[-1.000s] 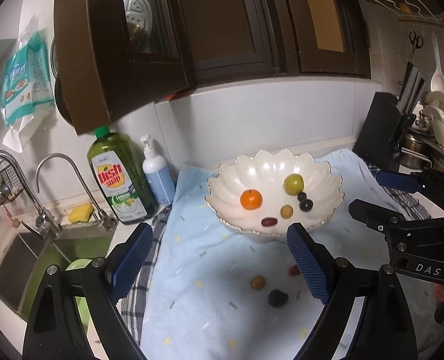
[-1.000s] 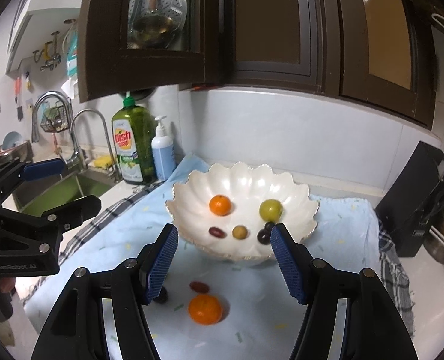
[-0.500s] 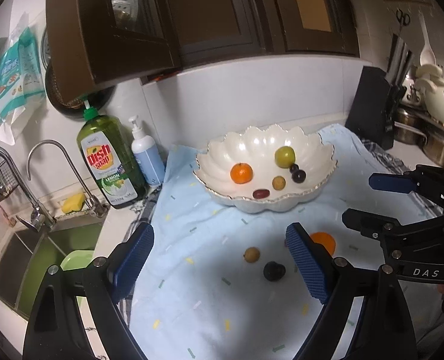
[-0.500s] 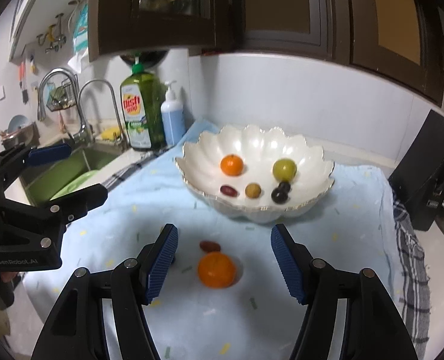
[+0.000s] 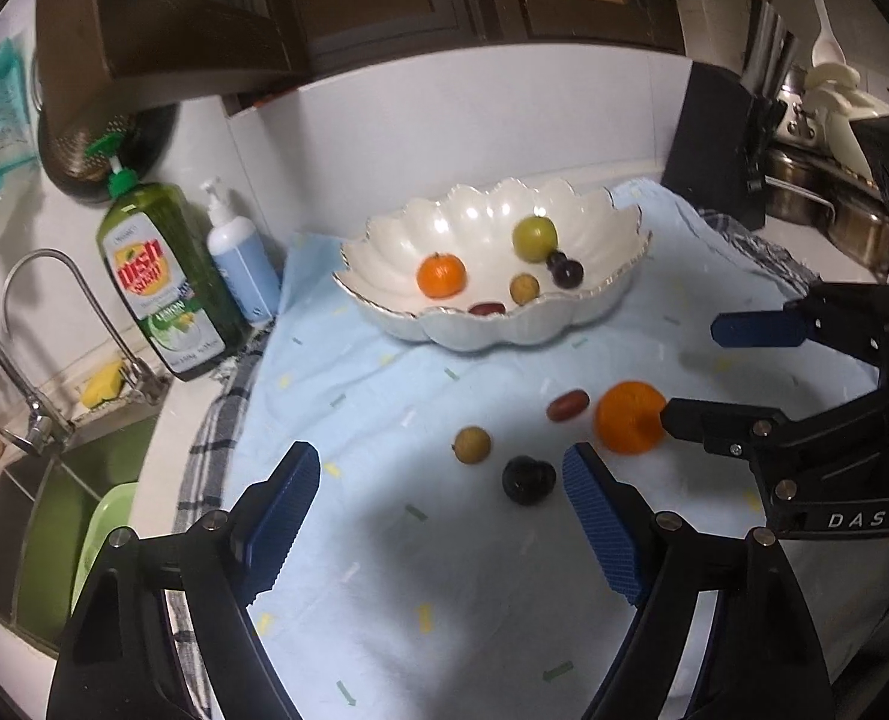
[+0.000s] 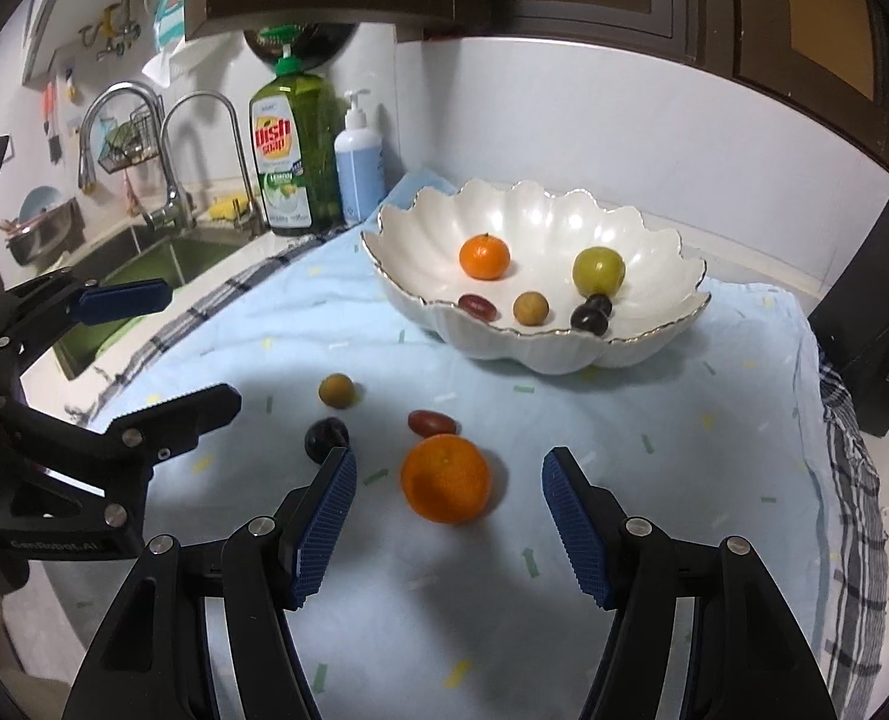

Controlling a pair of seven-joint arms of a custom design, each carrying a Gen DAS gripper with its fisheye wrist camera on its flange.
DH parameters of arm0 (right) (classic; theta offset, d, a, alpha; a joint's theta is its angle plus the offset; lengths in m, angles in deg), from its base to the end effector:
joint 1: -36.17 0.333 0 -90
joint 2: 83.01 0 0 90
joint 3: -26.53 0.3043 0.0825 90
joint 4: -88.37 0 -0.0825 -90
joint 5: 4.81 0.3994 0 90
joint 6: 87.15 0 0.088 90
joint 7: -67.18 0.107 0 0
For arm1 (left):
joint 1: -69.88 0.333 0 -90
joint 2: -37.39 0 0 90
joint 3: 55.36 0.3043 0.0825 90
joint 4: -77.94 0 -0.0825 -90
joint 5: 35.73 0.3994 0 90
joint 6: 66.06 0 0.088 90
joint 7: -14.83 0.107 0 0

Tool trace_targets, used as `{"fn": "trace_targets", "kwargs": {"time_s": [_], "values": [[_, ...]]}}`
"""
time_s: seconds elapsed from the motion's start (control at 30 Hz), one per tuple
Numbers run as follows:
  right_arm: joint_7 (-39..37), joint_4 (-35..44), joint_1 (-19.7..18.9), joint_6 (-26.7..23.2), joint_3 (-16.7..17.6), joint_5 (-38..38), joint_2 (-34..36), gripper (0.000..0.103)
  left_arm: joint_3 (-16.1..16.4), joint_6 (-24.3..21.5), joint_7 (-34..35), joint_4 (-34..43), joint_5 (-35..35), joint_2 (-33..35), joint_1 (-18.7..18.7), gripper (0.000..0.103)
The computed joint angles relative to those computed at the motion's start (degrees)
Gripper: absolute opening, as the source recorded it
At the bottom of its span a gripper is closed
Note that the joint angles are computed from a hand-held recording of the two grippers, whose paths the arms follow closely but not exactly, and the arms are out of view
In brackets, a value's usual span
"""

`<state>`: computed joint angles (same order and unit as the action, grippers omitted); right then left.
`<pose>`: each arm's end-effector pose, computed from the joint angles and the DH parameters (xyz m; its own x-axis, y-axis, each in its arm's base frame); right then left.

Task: Organize fruits
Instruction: 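Grasp a dark plum with the left gripper while the right gripper grasps the large orange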

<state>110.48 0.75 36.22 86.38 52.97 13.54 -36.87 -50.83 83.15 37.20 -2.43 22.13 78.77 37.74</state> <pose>0.7198 0.2427 0.2760 0.6518 -0.7584 0.0057 -0.5114 -0.4450 -0.7351 0.6660 -0.3836 0.3044 -0.0166 -0.9779 -0.2085 -0.6712 0.1655 -0.7225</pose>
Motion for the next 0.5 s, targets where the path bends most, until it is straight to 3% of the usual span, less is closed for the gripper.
{"fn": "trace_targets", "kwargs": {"time_s": [0.33, 0.5], "values": [[2.0, 4.4, 3.84, -4.45, -4.43, -0.96, 2.69, 0.065, -0.27, 4.45, 5.94, 2.52, -4.11, 4.0, 1.18, 0.077], [2.48, 6.5, 5.05, -5.87, -5.81, -0.82, 4.03, 0.065, -1.23, 5.21, 11.61, 5.04, -9.55, 6.6, 2.29, 0.071]]}}
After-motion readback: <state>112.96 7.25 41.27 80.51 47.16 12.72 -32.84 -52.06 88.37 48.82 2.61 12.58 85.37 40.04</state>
